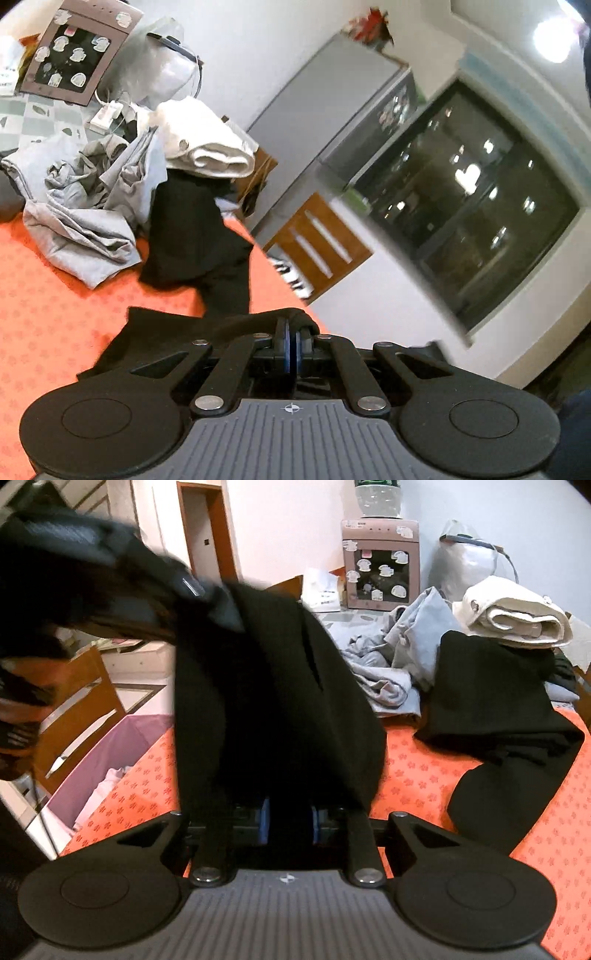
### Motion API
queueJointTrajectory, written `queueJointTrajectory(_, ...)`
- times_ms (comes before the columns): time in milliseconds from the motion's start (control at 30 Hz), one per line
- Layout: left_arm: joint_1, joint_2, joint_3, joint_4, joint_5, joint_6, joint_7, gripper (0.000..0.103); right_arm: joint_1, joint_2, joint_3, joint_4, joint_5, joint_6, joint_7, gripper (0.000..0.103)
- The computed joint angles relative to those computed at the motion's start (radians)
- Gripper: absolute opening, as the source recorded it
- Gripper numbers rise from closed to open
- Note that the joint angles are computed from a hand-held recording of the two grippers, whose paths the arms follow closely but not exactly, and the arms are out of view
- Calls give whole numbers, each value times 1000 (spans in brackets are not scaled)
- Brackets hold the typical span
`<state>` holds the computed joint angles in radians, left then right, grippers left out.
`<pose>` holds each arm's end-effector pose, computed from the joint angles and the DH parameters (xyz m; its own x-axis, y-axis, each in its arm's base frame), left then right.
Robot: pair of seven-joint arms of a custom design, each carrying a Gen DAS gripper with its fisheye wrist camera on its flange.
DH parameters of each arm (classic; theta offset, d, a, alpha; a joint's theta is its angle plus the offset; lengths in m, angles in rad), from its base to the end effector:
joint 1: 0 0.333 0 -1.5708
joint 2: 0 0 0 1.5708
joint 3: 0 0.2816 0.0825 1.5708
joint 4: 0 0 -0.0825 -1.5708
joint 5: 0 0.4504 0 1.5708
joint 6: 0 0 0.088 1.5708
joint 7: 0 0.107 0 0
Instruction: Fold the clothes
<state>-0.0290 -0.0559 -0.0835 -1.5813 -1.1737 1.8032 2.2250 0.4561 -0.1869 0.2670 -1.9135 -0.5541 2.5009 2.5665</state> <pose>0.6117 -0.1485 0.6937 -0.6675 -0.3666 0.6481 -0.7303 0.1528 -0.6658 0.4597 0.4252 0.6161 0.1361 -0.9776 -0.1608 -0.6345 0.0387 -0.7720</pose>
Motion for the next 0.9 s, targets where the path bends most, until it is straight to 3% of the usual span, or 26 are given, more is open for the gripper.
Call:
queueJointTrajectory(500, 33, 57, -7, -51, 402, 227, -167, 8, 40, 197, -77, 146, 217, -76, -241, 27)
queueJointTrajectory(700, 45, 109, -22, -52, 485, 262, -197, 25, 38, 232, -96, 174, 279, -72, -312, 30)
queueJointTrajectory(833, 52, 118, -32, -49, 495, 260, -193, 32, 36, 262, -95, 208, 377, -78, -459, 45)
queueJointTrajectory(900, 56, 110, -34, -51, 471, 261, -179, 36, 42, 275, -94, 223, 394, -84, -509, 46)
